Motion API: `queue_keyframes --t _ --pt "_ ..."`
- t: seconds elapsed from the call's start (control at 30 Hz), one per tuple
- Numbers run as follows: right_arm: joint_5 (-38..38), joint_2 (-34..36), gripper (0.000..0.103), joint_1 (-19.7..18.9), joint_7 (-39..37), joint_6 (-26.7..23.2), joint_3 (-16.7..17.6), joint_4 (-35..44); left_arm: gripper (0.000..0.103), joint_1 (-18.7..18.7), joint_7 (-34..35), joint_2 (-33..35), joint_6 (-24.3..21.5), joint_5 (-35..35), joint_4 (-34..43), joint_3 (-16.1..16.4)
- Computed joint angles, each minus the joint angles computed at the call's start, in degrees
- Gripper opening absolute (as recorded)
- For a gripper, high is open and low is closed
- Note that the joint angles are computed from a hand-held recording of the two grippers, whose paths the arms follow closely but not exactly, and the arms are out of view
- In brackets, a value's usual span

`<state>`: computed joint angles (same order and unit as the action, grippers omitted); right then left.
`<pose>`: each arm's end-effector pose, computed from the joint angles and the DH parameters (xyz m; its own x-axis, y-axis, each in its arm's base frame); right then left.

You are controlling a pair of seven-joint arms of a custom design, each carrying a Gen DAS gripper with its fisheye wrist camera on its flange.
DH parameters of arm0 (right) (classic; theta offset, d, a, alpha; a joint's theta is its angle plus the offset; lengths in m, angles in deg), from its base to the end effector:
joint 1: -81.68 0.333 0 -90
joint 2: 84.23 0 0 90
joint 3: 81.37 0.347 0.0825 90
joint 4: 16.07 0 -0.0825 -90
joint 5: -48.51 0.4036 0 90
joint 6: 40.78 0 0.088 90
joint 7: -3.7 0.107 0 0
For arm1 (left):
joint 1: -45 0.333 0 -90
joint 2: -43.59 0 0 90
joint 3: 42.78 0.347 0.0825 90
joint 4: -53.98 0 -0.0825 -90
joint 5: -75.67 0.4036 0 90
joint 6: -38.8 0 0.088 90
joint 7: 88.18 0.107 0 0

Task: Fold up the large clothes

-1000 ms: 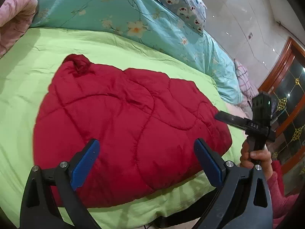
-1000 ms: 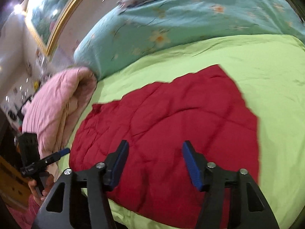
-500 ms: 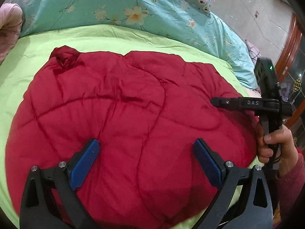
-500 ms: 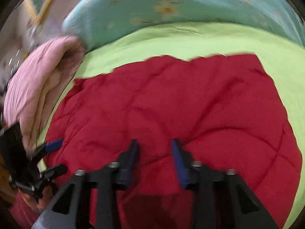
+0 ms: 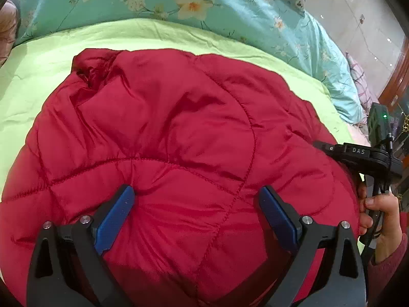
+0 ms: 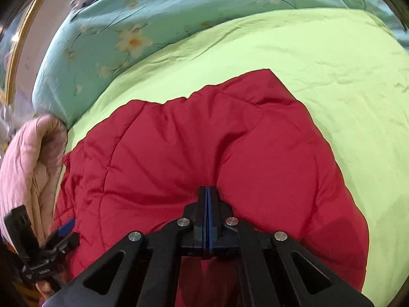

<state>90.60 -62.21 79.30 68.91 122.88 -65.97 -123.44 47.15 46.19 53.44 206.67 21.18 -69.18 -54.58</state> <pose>0.6879 0.1026 0.3865 0.0884 -0.9087 -0.4081 -0.8299 0.1593 -0.5346 0.6076 -0.0470 0.3891 -0.1411 -0.9527 0.2693 -0.7926 -0.0543 -0.6073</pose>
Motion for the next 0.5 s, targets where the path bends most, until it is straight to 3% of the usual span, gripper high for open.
queue_keyframes --t 0.23,0.33,0.37,0.4,0.43,0.47,0.5 --pt "1.8 -1.6 0.000 -1.2 -2.8 -0.1 1.3 -1.4 0.098 -0.6 -4.5 -2.7 -0.9 2.2 -2.6 1.2" --pt "4.1 -5.8 0.012 -0.5 -5.5 0.0 0.8 -4.5 0.098 -1.4 -7.8 -5.7 -1.0 4.7 -5.3 2.2" --pt "6.4 -7.5 0.025 -0.6 -8.3 0.5 1.3 -5.7 0.098 -1.6 -7.5 -7.0 -1.0 4.2 -6.3 2.3" --pt "10.6 -10.1 0.042 -1.2 -13.0 1.2 2.4 -8.0 0.098 -1.7 -5.4 -8.7 -1.6 1.6 -7.2 2.4" --pt "14.3 -12.9 0.049 -1.3 -17.4 2.1 3.0 -10.6 0.098 -1.9 -2.0 -10.6 -2.6 -2.5 -8.2 2.8" --pt "17.6 -15.8 0.055 -1.1 -21.6 3.4 3.3 -13.2 0.098 -2.2 0.4 -12.3 -3.3 -5.3 -9.1 3.6" --pt "19.9 -18.2 0.055 -0.7 -25.0 3.7 3.1 -15.5 0.098 -2.7 1.5 -13.7 -3.4 -6.8 -10.1 4.3"
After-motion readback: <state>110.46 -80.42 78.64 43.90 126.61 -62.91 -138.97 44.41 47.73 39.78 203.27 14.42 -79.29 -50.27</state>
